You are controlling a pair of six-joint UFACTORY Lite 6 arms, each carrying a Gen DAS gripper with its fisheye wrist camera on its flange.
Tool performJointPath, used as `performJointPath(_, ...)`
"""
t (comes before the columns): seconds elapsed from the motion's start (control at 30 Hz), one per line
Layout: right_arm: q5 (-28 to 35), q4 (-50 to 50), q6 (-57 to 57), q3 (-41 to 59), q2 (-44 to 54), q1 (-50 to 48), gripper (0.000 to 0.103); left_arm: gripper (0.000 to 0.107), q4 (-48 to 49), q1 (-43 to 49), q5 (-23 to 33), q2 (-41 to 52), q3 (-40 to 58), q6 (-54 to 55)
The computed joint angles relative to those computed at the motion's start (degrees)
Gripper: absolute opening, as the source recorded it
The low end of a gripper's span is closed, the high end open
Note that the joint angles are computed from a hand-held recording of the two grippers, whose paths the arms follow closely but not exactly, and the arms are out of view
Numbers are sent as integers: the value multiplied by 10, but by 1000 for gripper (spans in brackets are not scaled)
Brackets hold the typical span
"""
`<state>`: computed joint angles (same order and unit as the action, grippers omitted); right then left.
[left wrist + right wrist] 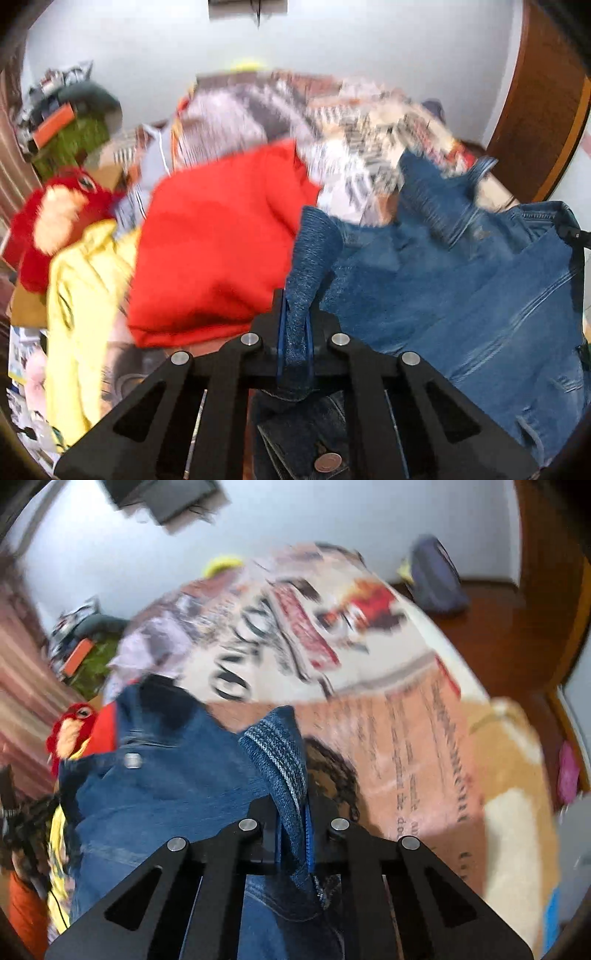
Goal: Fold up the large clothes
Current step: 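Grasp the jacket edge with the right tool while the left tool grasps the jacket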
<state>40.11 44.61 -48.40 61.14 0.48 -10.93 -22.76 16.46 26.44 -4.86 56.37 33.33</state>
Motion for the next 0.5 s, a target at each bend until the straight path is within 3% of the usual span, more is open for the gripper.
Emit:
performJointPath(0.13,51,-11,13,38,-64,0,7,6,-72,25,62,-43,43,44)
performJointPath(0.27,79,-6,27,98,-83,20,7,5,-81,20,102,-47,100,32)
performJointPath(0.5,41,-32,67,186,-36,84,7,5,-96,23,118,19,204,30)
